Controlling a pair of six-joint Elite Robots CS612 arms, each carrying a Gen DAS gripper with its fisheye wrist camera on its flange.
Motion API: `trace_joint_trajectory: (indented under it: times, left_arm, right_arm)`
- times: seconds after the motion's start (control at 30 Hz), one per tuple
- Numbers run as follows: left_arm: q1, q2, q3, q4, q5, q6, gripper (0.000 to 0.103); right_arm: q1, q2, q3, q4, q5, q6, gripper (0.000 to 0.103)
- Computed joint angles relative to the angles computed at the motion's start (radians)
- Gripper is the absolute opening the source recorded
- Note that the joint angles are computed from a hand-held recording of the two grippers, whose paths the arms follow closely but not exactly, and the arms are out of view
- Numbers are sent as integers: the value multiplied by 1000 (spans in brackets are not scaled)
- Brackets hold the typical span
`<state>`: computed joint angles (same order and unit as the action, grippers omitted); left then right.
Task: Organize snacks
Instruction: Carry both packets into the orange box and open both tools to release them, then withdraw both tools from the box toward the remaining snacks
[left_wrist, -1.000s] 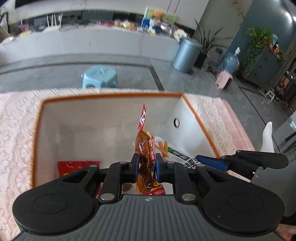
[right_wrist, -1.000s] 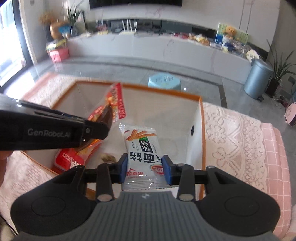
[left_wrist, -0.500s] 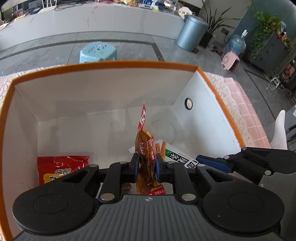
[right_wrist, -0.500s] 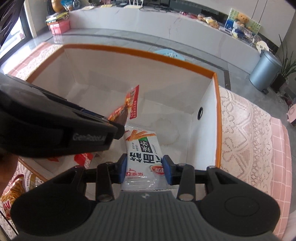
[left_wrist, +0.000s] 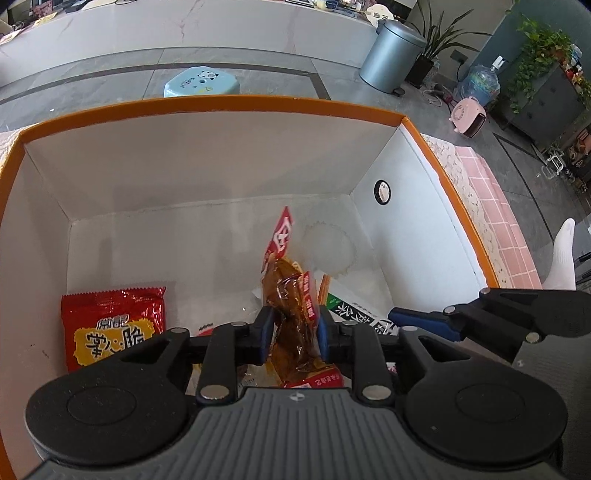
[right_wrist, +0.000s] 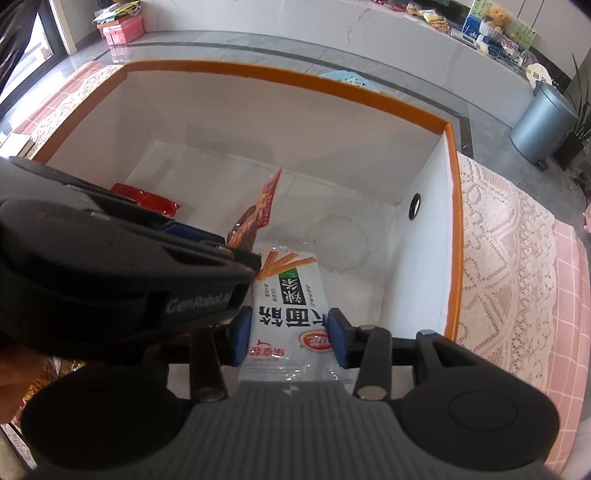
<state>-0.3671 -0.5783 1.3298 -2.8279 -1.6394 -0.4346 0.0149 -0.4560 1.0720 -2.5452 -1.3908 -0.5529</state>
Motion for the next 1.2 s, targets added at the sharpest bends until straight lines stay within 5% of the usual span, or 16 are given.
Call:
trace_joint_trajectory:
  times: [0.27, 0.77, 1.0, 1.2]
  left_arm:
    - [-3, -27, 35, -35, 13, 8, 49]
    - [-33, -125, 153, -87, 161, 22, 53]
    - [-61, -188, 251, -167, 245, 60, 63]
    - [-101, -239, 367, -336, 341, 113, 75]
  right_arm:
    - [7, 4, -18, 32, -25, 1, 46]
    - [8, -61, 84, -68, -66, 18, 58]
    - [-4, -123, 180, -160, -25, 46, 61]
    - [-31, -185, 310, -328, 68, 129, 65]
